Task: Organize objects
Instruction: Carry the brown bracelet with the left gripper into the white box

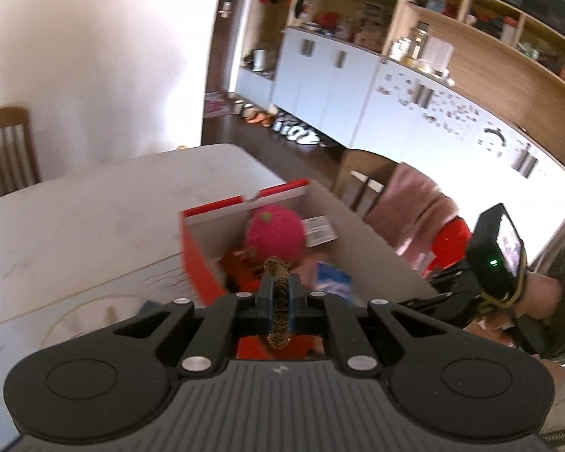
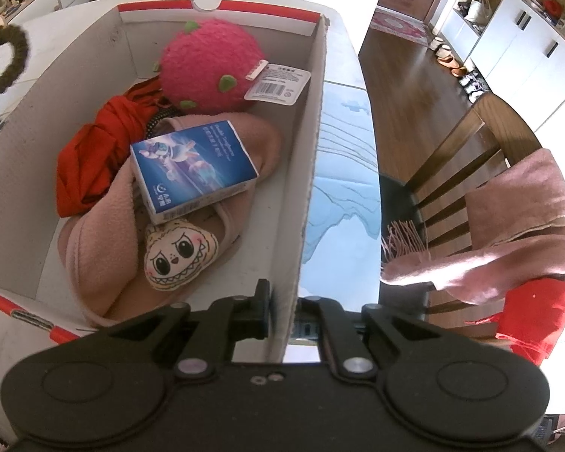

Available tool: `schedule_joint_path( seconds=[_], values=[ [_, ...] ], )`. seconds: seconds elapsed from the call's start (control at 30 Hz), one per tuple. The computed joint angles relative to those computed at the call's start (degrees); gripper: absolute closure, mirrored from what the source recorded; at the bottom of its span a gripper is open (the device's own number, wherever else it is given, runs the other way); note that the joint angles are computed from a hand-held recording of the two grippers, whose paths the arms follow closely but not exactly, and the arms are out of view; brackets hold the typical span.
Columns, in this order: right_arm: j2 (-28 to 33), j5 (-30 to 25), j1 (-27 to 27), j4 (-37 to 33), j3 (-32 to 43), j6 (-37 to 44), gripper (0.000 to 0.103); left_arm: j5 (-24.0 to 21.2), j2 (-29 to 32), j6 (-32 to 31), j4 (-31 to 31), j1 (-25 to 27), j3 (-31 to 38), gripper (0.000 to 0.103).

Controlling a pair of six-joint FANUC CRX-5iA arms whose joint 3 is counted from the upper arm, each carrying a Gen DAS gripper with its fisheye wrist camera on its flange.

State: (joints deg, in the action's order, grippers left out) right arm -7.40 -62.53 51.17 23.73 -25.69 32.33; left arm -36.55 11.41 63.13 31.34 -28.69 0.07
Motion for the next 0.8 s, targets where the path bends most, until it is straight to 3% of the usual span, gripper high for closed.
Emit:
schedule_joint_path(
  seconds=[0.27, 0.57, 0.8],
  values=[
    [-0.62, 0.71, -0.11, 0.03, -0.54, 0.3, 0.098, -1.3, 7.04, 3.34, -5.96, -3.71, 8.97, 0.097],
    [-1.16, 1.54, -0.41, -0.33, -0.98, 0.89, 0.098, -6.03, 15.4, 10.83, -15.82, -5.63, 19.37, 0.097],
    [-1.36, 1.82, -0.58, -0.55, -1.07, 1.28, 0.098, -9.26, 19.55, 13.01, -18.97, -6.77, 24.73, 0.097]
  ],
)
